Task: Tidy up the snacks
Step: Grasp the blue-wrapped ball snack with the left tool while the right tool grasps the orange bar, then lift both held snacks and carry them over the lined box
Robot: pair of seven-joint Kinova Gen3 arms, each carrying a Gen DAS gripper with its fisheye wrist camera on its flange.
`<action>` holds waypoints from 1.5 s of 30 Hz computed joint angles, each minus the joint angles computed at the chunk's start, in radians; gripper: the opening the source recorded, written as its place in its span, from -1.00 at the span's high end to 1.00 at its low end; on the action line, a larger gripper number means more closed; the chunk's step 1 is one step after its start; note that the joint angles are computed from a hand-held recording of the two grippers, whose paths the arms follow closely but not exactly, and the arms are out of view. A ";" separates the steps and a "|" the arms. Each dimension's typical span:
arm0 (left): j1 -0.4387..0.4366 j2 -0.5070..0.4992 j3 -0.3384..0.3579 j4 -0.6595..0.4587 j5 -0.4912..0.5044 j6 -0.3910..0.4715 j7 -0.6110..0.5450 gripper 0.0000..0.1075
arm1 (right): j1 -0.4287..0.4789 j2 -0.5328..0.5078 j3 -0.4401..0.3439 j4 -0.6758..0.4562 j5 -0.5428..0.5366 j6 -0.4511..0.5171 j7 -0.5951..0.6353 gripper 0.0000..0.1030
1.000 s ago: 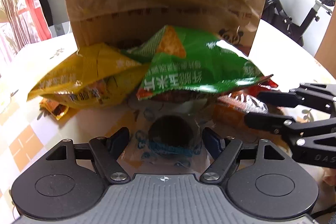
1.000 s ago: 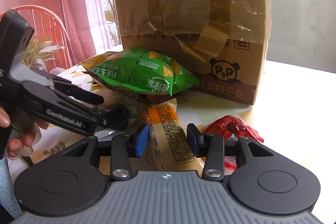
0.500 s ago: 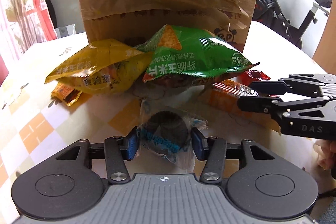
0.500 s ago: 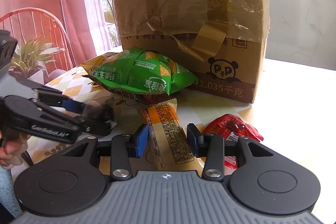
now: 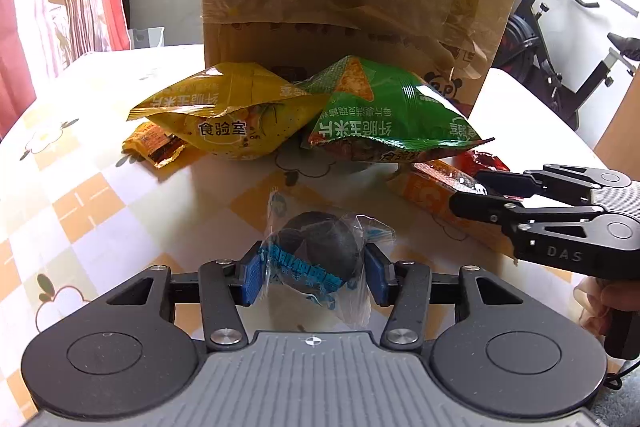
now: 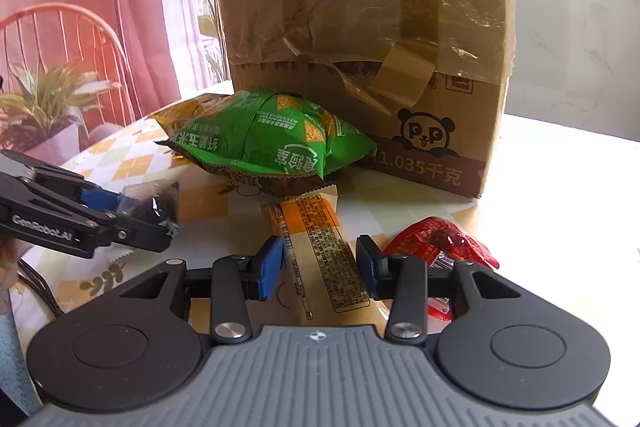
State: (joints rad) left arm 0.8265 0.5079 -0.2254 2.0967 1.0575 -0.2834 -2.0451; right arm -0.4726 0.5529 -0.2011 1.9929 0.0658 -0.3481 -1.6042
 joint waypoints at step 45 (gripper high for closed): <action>-0.173 -0.145 0.294 0.185 -0.074 -0.361 0.044 0.00 | -0.213 -0.152 0.224 -0.022 -0.113 0.331 -0.173 0.25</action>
State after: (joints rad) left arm 0.6540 0.3630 0.0684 2.2815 0.9834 -0.6440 -2.0014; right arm -0.6860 0.4009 0.0232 1.9713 -0.0473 -0.0175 -1.7771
